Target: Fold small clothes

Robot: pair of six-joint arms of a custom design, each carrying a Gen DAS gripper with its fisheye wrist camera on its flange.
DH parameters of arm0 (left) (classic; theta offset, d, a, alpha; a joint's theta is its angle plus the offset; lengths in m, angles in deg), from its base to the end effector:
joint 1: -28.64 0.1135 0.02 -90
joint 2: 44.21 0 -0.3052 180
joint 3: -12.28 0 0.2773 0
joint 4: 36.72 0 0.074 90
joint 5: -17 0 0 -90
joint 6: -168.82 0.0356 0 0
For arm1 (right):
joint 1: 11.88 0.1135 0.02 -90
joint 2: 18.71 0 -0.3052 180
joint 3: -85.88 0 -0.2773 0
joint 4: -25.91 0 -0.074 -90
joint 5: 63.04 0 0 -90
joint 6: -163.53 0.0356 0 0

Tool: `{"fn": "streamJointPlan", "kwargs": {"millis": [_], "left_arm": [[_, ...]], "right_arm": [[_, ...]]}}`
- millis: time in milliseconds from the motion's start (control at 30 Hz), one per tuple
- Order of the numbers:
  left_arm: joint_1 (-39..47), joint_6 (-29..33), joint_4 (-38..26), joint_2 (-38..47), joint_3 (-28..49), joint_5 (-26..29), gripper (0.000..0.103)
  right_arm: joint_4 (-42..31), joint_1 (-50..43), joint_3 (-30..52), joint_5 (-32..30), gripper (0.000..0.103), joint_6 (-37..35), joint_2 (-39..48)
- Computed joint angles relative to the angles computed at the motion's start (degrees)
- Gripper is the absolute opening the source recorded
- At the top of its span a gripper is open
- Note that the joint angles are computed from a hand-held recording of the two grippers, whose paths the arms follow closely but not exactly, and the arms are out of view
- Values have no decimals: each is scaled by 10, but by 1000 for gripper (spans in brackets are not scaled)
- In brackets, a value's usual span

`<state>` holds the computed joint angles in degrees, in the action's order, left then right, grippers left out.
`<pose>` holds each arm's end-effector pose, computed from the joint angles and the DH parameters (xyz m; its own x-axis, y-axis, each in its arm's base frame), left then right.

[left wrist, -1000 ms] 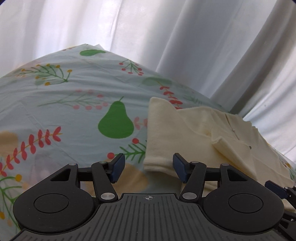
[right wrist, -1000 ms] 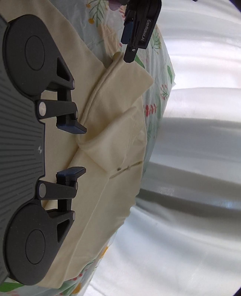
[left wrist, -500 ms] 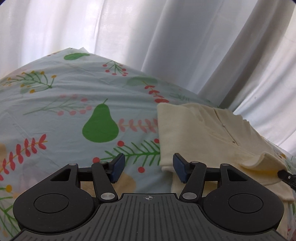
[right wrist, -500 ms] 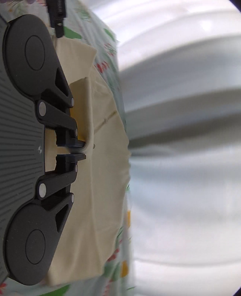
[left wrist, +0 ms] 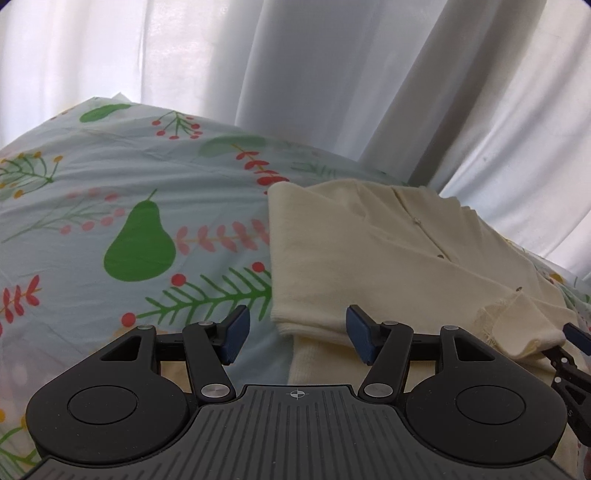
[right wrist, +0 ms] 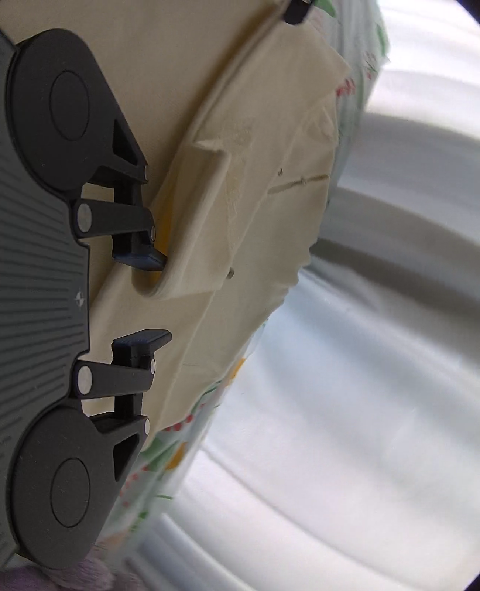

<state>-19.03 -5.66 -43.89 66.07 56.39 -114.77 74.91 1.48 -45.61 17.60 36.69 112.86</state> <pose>0.1971 -0.1812 0.0498 -0.4829 -0.5723 -0.6628 -0.6015 0.7669 -0.2240 0.3357 0.0857 0.0054 -0.2208 -0.6605 -0.7176 -0.6141 0.6658 -0.4238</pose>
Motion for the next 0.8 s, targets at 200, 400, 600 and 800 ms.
{"fn": "streamJointPlan", "kwargs": {"millis": [200,400,600,800], "left_arm": [[8,5,2,4,-1,11,63],[11,13,3,12,5,13,64],[14,15,18,20,2,18,64],[16,20,18,20,4,22,64]], "right_arm": [[79,24,-12,-32,11,-71,33],[-40,-27,39,-71,6,195,-29],[-273,-143,149,-157,23,423,-23],[-335,-171,194,-202,32,459,5]]}}
